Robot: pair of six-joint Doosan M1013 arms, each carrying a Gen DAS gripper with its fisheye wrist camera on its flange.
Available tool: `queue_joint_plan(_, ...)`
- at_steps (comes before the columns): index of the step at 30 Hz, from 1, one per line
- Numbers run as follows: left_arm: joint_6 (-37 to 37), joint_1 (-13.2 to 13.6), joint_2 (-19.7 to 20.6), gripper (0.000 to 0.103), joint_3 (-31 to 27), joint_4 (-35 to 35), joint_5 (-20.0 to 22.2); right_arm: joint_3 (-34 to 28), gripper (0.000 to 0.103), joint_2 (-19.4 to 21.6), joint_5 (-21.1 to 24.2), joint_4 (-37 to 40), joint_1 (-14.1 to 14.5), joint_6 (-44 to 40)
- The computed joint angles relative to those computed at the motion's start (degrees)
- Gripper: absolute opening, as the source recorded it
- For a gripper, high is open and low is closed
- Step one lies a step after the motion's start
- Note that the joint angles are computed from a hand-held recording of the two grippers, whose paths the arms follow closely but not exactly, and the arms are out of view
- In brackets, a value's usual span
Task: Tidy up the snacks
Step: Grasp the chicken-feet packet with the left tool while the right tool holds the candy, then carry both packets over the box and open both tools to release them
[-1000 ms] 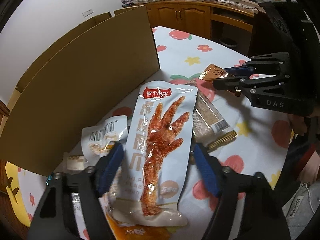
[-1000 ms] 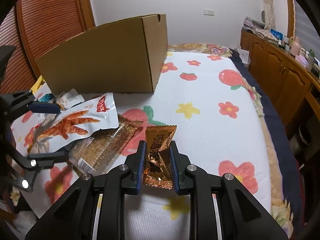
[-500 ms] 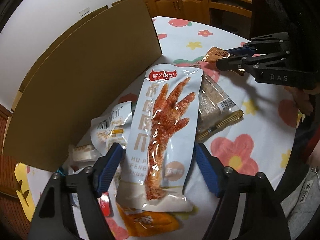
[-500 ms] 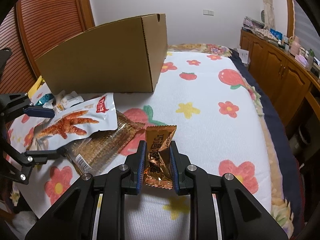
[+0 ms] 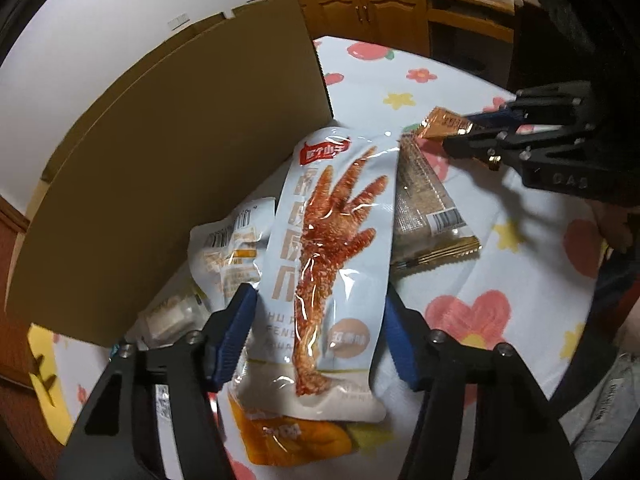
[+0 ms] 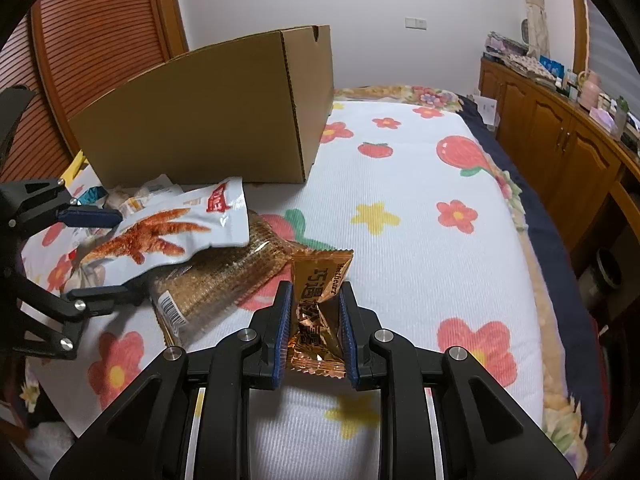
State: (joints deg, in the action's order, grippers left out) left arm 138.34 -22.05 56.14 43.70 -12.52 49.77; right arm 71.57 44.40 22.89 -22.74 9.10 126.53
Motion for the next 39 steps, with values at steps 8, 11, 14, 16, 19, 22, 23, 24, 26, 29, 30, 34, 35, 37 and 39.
queue_joint_plan(8, 1.82, 2.08, -2.40, 0.003, 2.59, -8.50, -0.12, -0.10, 0.020, 0.11, 0.06, -0.17, 0.02, 0.11)
queue_joint_plan(11, 0.63, 2.28, -2.14, 0.003, 1.49, -7.91, 0.30, -0.08, 0.020, 0.12, 0.13, -0.53, 0.07, 0.38)
queue_joint_plan(14, 0.26, 2.58, -1.64, 0.002, 0.12, -8.44, 1.59, -0.11, 0.020, 0.17, 0.22, -0.77, 0.09, 0.51)
queue_joint_plan(16, 0.02, 2.66, -1.53, 0.001, -0.36, -8.60, 1.53, -0.13, 0.020, 0.19, 0.24, -0.66, 0.08, 0.43)
queue_joint_plan(19, 0.05, 2.84, -1.95, 0.000, 0.17, -8.95, 0.13, -0.06, 0.020, 0.12, 0.14, -0.51, 0.07, 0.37)
queue_joint_plan(22, -0.23, 3.14, -1.77, 0.000, -0.11, -10.36, 0.30, -0.06, 0.020, 0.12, 0.09, -0.52, 0.07, 0.35)
queue_joint_plan(23, 0.00, 3.30, -1.89, 0.000, 0.16, -11.14, 0.10, -0.05, 0.020, 0.12, 0.05, -0.45, 0.06, 0.27)
queue_joint_plan(24, 0.41, 3.56, -2.20, 0.000, 0.77, -12.43, -0.50, -0.02, 0.020, 0.11, -0.03, -0.43, 0.04, 0.26)
queue_joint_plan(26, 0.68, 3.82, -2.88, 0.000, 2.05, -13.78, -2.12, 0.00, 0.020, 0.11, -0.09, -0.45, 0.04, 0.28)
queue_joint_plan(29, 0.94, 4.33, -3.44, 0.000, 3.03, -16.92, -3.11, 0.02, 0.020, 0.11, -0.19, -0.52, 0.03, 0.29)
queue_joint_plan(30, 1.12, 4.59, -3.59, 0.000, 3.23, -18.23, -3.01, 0.02, 0.020, 0.11, -0.18, -0.50, 0.04, 0.24)
queue_joint_plan(34, 2.50, 5.12, -4.62, 0.000, 4.90, -21.61, -4.24, 0.26, 0.020, -0.02, -0.71, -0.77, 0.04, 0.43)
queue_joint_plan(35, 2.91, 5.24, -4.85, 0.000, 5.28, -22.44, -4.49, 0.27, 0.020, -0.02, -0.81, -0.52, 0.02, 0.13)
queue_joint_plan(37, 3.63, 5.35, -5.31, 0.000, 5.97, -23.69, -5.05, 0.48, 0.020, -0.15, -1.10, -0.27, -0.02, -0.05)
queue_joint_plan(39, 4.48, 5.53, -5.79, 0.000, 6.68, -24.76, -5.46, 0.60, 0.020, -0.20, -1.38, -0.18, -0.08, 0.11)
